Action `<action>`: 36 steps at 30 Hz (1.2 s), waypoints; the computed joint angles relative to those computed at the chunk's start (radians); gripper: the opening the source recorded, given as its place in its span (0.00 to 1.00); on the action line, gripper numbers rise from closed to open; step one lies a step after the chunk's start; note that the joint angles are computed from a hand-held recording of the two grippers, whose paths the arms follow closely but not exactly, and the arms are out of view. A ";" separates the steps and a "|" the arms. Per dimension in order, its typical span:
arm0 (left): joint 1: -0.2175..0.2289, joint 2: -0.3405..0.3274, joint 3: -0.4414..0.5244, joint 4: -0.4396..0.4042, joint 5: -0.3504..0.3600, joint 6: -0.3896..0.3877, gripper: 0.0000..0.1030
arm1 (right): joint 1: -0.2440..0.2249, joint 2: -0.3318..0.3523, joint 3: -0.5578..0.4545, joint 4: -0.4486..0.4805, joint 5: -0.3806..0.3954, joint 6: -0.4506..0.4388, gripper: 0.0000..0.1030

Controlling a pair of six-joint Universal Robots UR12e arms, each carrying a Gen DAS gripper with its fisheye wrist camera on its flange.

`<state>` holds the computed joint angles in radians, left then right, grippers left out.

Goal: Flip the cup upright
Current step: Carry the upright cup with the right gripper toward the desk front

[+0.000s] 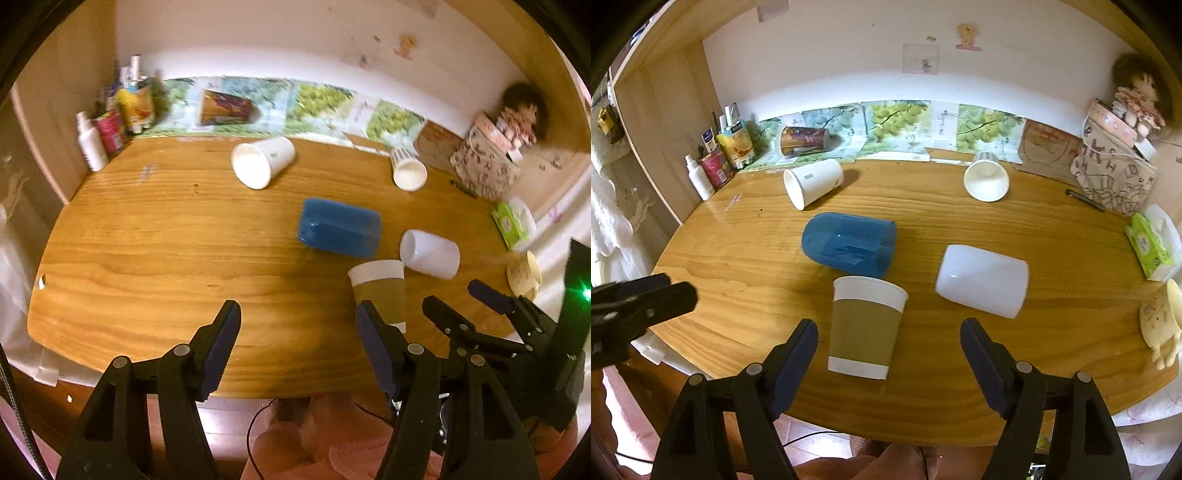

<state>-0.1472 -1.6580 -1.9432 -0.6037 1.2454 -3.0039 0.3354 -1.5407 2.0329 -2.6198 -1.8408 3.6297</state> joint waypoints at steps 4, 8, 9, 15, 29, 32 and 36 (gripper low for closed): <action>0.010 0.016 -0.025 0.056 0.000 -0.010 0.67 | -0.012 0.013 -0.011 0.007 0.053 0.021 0.78; 0.018 0.029 -0.057 0.155 0.007 -0.018 0.79 | -0.022 0.027 -0.018 0.009 0.094 0.033 0.78; 0.018 0.032 -0.064 0.178 0.013 -0.009 0.79 | -0.025 0.032 -0.020 0.010 0.104 0.033 0.78; 0.016 0.042 -0.081 0.189 0.018 0.031 0.85 | -0.043 0.058 -0.036 0.040 0.148 0.068 0.78; -0.003 0.043 -0.061 0.057 0.080 0.079 0.85 | -0.094 0.109 -0.064 0.113 0.233 0.116 0.78; -0.003 0.040 -0.056 0.043 0.092 0.073 0.85 | -0.110 0.117 -0.063 0.121 0.281 0.124 0.78; -0.003 0.037 -0.050 0.023 0.094 0.076 0.85 | -0.131 0.122 -0.057 0.115 0.333 0.151 0.78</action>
<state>-0.1505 -1.6211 -1.9932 -0.5810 1.3397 -2.9276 0.2048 -1.4185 1.9759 -2.5044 -1.5074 3.7812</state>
